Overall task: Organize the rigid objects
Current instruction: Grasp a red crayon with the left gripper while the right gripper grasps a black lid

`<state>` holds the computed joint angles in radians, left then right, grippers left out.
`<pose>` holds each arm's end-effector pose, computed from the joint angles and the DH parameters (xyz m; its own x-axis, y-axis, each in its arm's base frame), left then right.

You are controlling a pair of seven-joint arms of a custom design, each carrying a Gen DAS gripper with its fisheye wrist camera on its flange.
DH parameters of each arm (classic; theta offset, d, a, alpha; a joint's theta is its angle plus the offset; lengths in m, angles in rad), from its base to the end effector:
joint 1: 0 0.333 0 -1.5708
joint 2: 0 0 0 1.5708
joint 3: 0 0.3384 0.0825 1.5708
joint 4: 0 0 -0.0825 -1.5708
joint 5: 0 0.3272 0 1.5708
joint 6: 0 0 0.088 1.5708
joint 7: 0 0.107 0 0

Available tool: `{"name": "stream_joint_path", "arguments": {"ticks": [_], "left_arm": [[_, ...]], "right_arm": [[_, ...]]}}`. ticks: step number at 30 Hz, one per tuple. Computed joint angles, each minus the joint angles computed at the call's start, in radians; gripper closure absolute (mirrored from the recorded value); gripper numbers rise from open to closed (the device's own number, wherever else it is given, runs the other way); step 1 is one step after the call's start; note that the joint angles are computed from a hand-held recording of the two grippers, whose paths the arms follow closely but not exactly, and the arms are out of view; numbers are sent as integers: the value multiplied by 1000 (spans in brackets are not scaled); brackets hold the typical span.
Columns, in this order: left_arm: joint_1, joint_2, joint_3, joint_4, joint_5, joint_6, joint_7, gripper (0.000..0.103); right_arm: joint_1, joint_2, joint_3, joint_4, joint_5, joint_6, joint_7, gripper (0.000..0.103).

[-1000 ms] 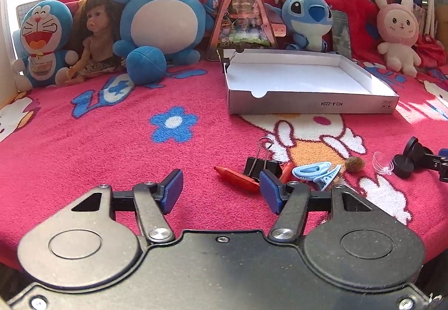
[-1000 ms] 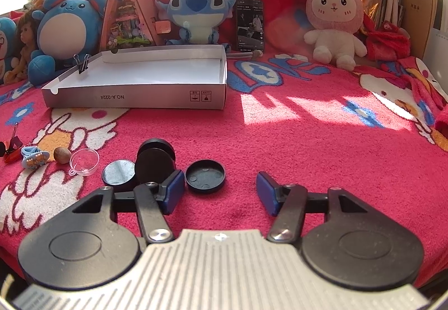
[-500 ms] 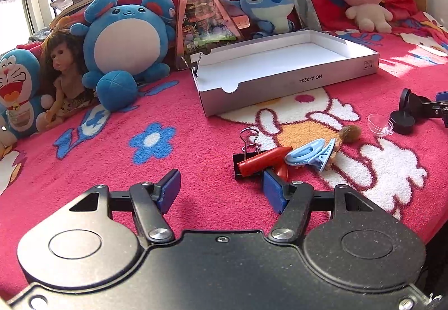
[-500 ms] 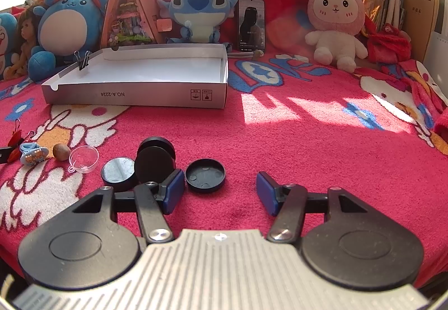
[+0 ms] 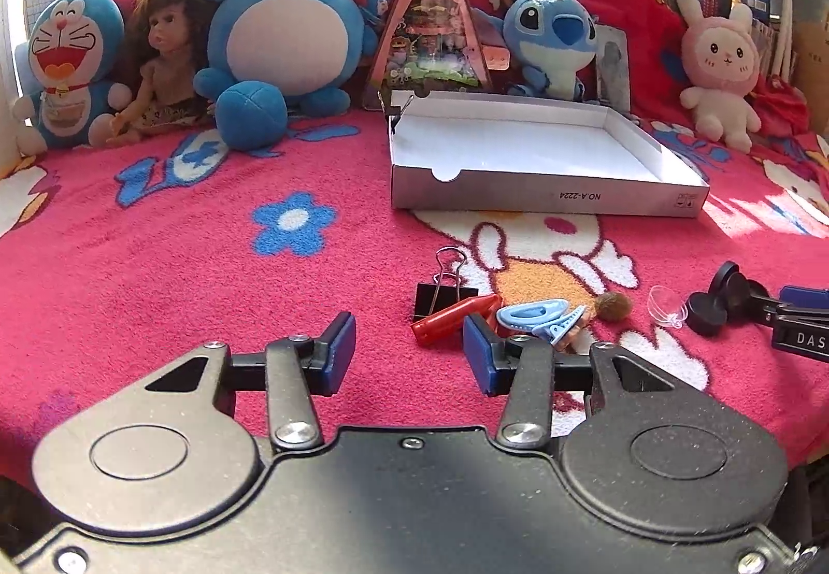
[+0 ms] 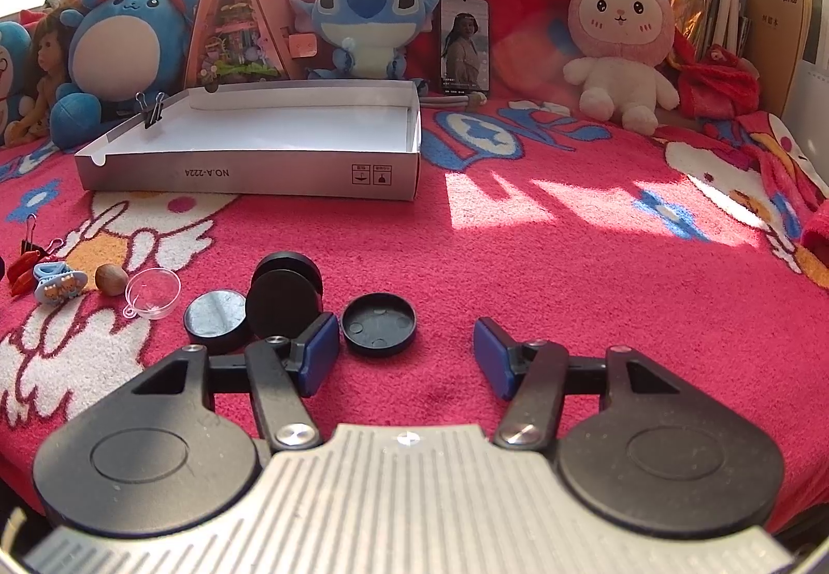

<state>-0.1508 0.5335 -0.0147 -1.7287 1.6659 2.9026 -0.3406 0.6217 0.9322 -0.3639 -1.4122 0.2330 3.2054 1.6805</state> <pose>0.6220 -0.1631 0.3538 0.1706 -0.9839 0.0540 -0.5885 -0.1457 -0.7952 0.7012 0.2680 0.3254 0.1741 -0.9844 0.0272 -0.5847 -0.1255 -0.8015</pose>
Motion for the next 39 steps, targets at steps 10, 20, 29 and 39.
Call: {"name": "stream_joint_path", "arguments": {"ticks": [10, 20, 29, 39], "left_arm": [[-24, 74, 7, 84, -195, -26, -138, 38], [-101, 96, 100, 108, -218, -29, -171, 61], [-131, 59, 90, 79, -44, -113, -167, 61], [-68, 42, 31, 90, -2, -129, -140, 61]], "right_arm": [[6, -2, -7, -6, 7, 6, 2, 32], [0, -8, 7, -15, 10, 20, -18, 35], [-6, -18, 33, -28, 33, 46, -71, 67], [-17, -23, 35, -15, 73, 52, -73, 67]]}}
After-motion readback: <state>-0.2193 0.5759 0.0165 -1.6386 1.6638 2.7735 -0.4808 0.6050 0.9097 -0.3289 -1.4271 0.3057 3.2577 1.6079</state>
